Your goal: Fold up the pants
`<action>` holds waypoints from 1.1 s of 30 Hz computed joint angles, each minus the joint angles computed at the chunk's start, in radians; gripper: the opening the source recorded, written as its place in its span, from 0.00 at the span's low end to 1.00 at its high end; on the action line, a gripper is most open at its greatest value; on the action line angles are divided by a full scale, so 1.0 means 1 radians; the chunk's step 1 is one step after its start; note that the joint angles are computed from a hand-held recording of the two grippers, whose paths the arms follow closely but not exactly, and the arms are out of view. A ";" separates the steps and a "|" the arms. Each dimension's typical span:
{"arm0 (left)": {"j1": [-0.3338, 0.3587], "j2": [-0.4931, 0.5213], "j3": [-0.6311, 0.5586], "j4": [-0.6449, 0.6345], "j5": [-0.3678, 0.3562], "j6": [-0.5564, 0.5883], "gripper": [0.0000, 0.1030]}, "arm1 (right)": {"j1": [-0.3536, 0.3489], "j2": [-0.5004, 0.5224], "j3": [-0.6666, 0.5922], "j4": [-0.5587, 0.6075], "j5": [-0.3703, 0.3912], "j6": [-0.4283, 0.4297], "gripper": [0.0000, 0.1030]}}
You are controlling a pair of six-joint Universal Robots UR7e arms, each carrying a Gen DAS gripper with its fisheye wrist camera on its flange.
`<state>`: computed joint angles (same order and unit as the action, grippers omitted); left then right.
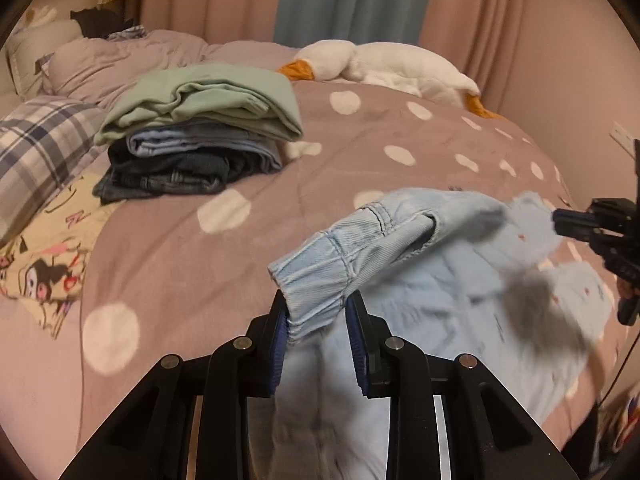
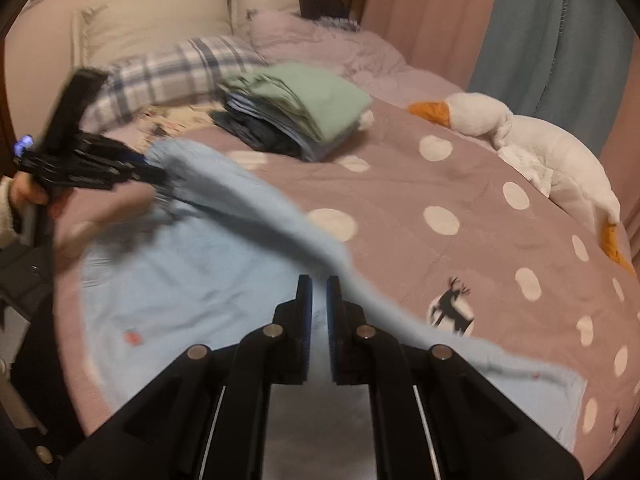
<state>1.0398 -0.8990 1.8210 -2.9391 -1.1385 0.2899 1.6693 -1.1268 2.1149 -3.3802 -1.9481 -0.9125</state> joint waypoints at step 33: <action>0.009 -0.104 0.168 -0.076 -0.050 -0.051 0.28 | 0.097 0.143 0.002 -0.264 -0.176 -0.323 0.04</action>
<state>1.0488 -1.0031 1.9893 -3.0153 -1.1890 0.2386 1.7660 -0.9842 2.1164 -3.6444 -2.1238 -1.2358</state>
